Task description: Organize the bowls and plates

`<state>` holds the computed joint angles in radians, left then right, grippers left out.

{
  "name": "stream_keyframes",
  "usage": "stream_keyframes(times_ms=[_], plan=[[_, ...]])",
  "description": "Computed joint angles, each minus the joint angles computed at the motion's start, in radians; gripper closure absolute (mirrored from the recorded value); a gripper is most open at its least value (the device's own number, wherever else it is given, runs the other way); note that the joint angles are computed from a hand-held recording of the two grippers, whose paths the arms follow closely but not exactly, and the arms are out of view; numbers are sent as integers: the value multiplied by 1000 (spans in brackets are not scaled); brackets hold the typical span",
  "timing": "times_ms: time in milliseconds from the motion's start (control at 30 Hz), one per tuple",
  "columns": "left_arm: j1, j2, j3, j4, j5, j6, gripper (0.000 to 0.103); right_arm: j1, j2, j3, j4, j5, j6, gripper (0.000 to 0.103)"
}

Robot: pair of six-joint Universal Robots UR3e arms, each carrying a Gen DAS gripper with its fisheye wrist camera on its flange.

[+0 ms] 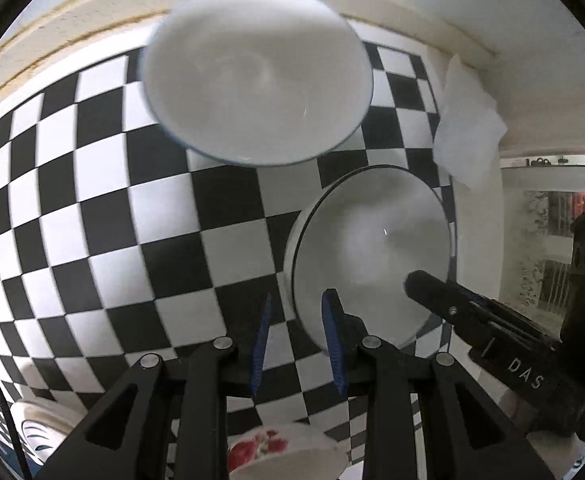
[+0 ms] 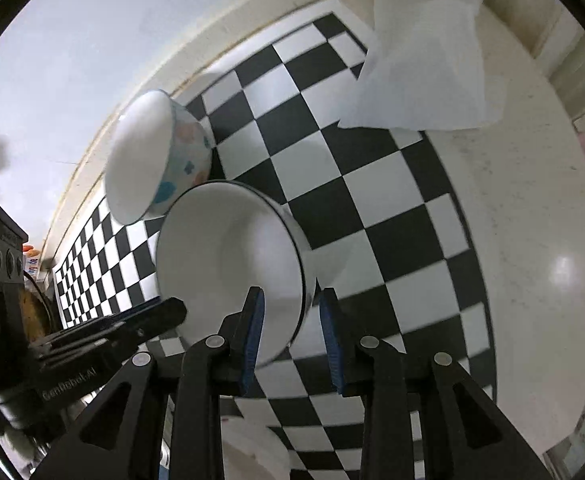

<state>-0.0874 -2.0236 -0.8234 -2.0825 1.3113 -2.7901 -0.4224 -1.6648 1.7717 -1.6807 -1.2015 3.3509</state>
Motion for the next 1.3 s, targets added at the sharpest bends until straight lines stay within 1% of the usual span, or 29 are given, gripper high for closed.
stream_keyframes(times_ms=[133,167,200,267,300,400,467,600,667,800,900,1067,1200,1267,1300], plan=[[-29,-20,-35,59,16,-25,79,9,54,26,-50,3,14,72],[-33,-19,-45,74,16,-29,79,12,64,28,-63,0,18,74],[-37,-12,-62,95,16,-32,80,16,69,31,-76,-6,23,80],[-44,2,-88,126,20,-31,84,14,69,34,-82,-10,17,90],[-48,10,-98,137,25,-30,84,20,74,32,-91,-18,22,92],[-47,26,-120,154,26,-28,84,15,62,29,-81,-36,-3,92],[-46,49,-142,165,29,-25,84,31,64,19,-82,-53,-3,92],[-40,91,-157,173,31,-12,84,51,51,1,-64,-54,1,92],[-49,108,-160,177,26,-22,84,71,33,-11,-55,-61,12,92],[-23,165,-153,137,8,10,84,91,-13,-54,-3,-70,20,92],[7,204,-126,80,-10,48,84,112,-52,-92,41,-74,40,92],[79,303,-99,-37,-33,145,84,144,-131,-159,130,-73,77,92],[132,356,-43,-147,-49,213,84,187,-192,-220,213,-86,108,92],[156,391,-44,-181,-53,243,84,199,-230,-242,261,-93,114,92],[191,410,-29,-225,-54,282,84,226,-242,-258,280,-102,135,92]])
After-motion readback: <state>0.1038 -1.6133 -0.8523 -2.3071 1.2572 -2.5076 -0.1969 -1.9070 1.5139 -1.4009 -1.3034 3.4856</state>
